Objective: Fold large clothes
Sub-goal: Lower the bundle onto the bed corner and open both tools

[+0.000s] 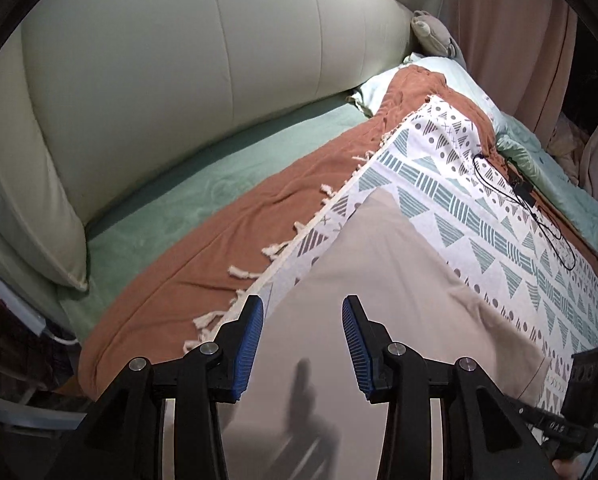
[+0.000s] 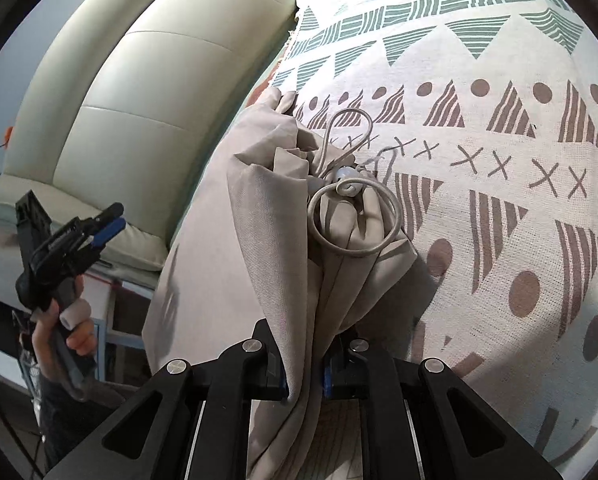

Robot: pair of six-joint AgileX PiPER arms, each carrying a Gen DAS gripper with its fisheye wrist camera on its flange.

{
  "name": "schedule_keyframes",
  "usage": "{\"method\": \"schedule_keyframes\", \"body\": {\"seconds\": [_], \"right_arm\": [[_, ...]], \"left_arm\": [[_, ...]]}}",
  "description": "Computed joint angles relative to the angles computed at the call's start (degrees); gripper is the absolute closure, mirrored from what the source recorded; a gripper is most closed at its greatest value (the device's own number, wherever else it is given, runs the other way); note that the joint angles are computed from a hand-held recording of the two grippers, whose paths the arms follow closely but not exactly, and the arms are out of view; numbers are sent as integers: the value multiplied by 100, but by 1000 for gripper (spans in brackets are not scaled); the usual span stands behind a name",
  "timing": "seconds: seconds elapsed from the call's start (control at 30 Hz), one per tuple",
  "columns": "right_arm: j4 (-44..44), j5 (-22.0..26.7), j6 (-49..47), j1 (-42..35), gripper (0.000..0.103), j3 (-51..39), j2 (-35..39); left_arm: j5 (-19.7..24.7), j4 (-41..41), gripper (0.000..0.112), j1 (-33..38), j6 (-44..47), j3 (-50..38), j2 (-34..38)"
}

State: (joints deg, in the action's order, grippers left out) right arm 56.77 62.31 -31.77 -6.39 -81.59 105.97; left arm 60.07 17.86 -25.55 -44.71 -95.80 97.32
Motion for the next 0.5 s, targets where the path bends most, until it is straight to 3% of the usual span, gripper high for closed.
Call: {"method": "schedule_keyframes", "body": {"seconds": [0.23, 0.3, 0.43, 0.5], "right_arm": [[-851, 163, 899, 183, 89, -914, 346], [-1222, 71, 1111, 236, 75, -959, 321], [-1388, 14, 1236, 4, 71, -853, 171], [-1577, -82, 1303, -80, 69, -756, -17]], "left_arm": [[-488, 304, 69, -275, -834, 1831, -1292], [-490, 425, 66, -416, -1071, 2116, -1534], [-415, 824, 32, -853, -1663, 2542, -1994], [-334, 1009, 30, -1100, -1928, 2603, -2095]]}}
